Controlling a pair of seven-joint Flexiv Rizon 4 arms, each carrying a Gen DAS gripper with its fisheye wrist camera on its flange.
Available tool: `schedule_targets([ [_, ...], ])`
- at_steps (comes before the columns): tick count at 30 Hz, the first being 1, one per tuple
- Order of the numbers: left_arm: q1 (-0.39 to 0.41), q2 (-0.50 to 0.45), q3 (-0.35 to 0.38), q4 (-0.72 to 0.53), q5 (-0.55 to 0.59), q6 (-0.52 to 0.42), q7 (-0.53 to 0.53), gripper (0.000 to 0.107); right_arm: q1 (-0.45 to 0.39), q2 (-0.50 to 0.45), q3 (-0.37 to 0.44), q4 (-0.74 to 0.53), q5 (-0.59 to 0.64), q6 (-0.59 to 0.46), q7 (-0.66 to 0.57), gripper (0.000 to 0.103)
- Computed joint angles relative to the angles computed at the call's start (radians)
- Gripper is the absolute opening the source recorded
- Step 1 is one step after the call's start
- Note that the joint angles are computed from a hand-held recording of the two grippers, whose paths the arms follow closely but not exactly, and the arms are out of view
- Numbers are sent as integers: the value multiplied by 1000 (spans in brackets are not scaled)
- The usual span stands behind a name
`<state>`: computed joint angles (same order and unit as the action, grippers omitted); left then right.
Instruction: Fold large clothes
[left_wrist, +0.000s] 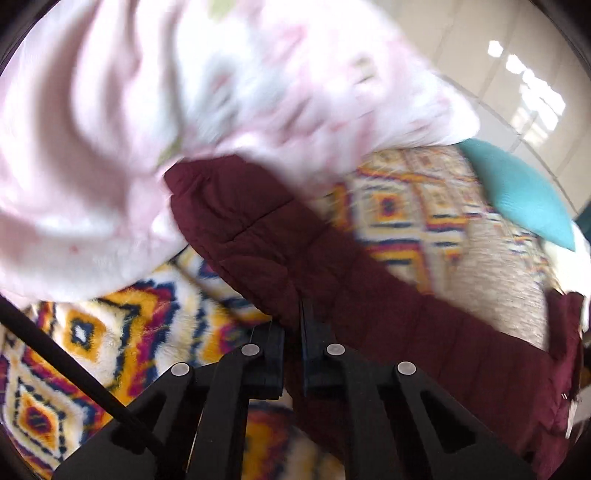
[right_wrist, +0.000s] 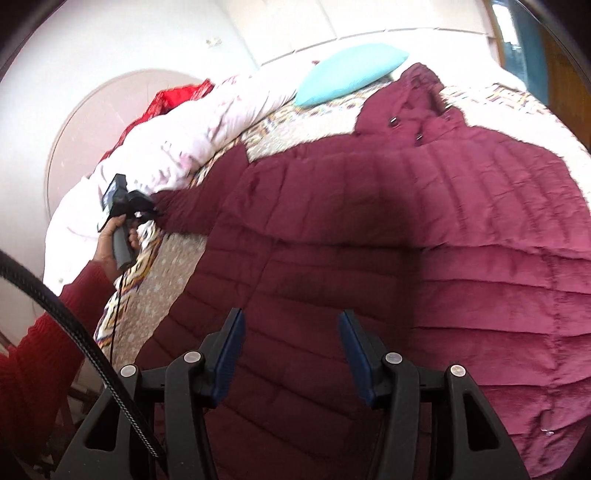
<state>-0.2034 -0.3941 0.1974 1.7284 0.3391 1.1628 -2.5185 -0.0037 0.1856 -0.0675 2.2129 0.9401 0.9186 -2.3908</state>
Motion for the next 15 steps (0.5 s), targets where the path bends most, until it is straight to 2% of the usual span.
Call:
schedule_targets([
  [4,-73,50,-18,-51,77,4,0,5,-19,34,-22,7,8,11,-17,57],
  [8,-117,57,-118,-111,57,78,104,5,-33,76,-60,19,17,14,-35,57],
  [12,-155,-27,-268,-187,-63,157,323,6,-56,99,-108,26,28,2,-41,57],
  [14,-181,-90,-341,-238,-103,147,453,10,-74,100,-134,24,30,-5,-33,57],
  [15,-204,-114,-348,-260,-114,125,485,14,-83,100,-143,24,27,-11,-29,57],
])
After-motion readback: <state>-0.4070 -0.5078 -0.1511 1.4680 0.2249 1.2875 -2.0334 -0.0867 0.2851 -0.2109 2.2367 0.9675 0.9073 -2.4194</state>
